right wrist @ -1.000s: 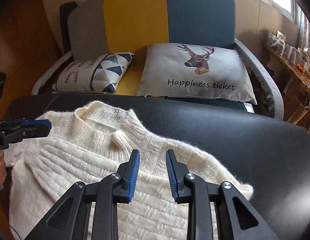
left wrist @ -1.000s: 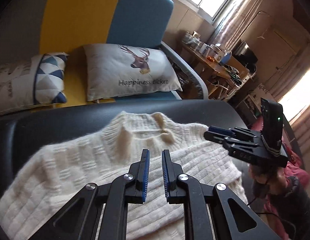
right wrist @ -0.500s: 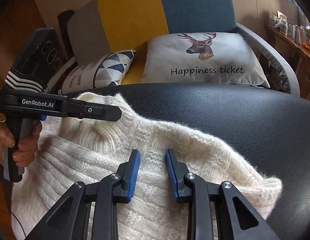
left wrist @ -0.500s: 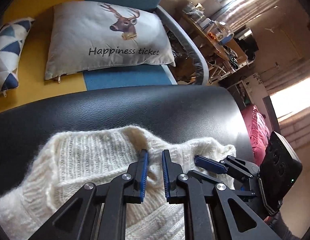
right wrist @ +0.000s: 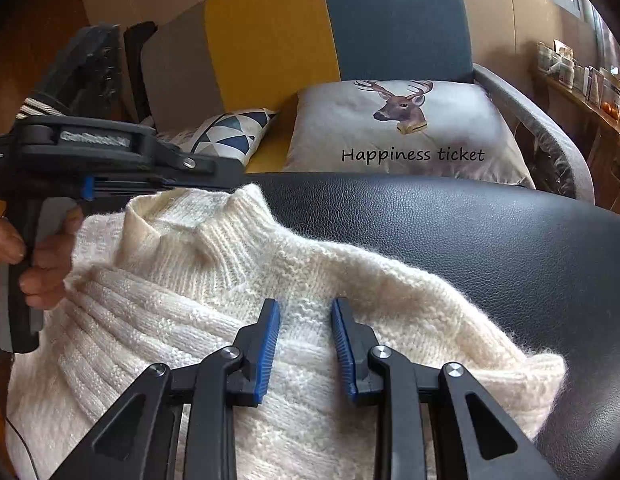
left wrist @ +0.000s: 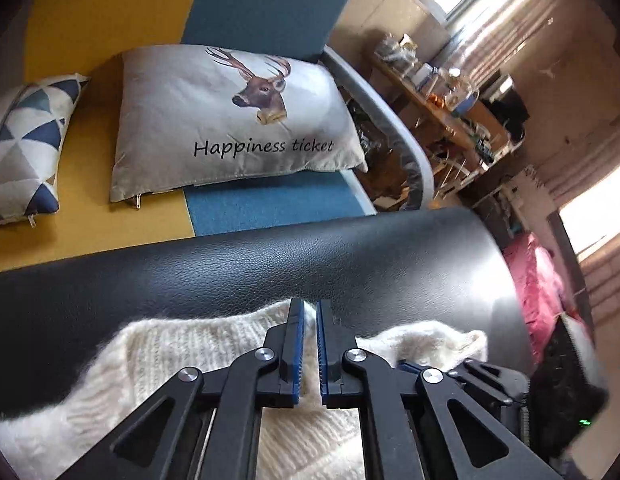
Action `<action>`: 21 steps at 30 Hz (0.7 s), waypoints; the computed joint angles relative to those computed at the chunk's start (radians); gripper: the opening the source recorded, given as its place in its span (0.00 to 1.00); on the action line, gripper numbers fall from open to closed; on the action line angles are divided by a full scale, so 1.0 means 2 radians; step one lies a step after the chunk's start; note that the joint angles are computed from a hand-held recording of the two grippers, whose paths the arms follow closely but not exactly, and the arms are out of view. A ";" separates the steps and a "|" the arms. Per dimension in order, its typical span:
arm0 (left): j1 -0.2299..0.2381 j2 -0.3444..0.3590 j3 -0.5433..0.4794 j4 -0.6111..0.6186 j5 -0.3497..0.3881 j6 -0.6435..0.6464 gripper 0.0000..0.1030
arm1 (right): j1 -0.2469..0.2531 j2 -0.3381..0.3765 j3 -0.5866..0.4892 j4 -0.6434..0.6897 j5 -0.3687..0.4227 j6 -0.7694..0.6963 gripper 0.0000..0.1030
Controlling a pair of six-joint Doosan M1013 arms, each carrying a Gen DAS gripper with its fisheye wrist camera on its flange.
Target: Fold clothes
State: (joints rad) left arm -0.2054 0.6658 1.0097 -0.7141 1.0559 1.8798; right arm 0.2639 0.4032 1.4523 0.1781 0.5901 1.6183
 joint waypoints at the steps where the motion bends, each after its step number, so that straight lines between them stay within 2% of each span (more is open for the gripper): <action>1: 0.008 -0.011 0.016 -0.016 -0.011 0.008 0.15 | -0.004 0.001 -0.005 0.020 0.011 -0.007 0.27; 3: 0.022 -0.036 0.051 -0.033 -0.034 0.031 0.15 | -0.015 0.001 -0.013 0.080 0.031 -0.019 0.29; 6: 0.034 -0.075 0.108 -0.017 -0.081 0.074 0.15 | -0.025 -0.002 -0.014 0.242 0.019 -0.113 0.29; 8: 0.038 -0.087 0.133 -0.005 -0.093 0.086 0.15 | -0.023 0.015 -0.041 0.305 0.054 -0.148 0.29; 10: 0.039 -0.093 0.149 0.005 -0.097 0.090 0.15 | -0.025 0.046 -0.076 0.378 0.110 -0.158 0.29; 12: 0.038 -0.094 0.156 0.008 -0.099 0.098 0.15 | -0.022 0.072 -0.110 0.390 0.146 -0.116 0.29; 17: 0.038 -0.091 0.165 -0.015 -0.105 0.136 0.15 | -0.016 0.119 -0.167 0.383 0.184 -0.044 0.32; 19: 0.037 -0.085 0.160 -0.012 -0.098 0.134 0.15 | -0.016 0.133 -0.179 0.412 0.192 -0.047 0.32; 21: 0.037 -0.079 0.161 -0.025 -0.093 0.136 0.15 | -0.018 0.141 -0.176 0.493 0.187 -0.096 0.32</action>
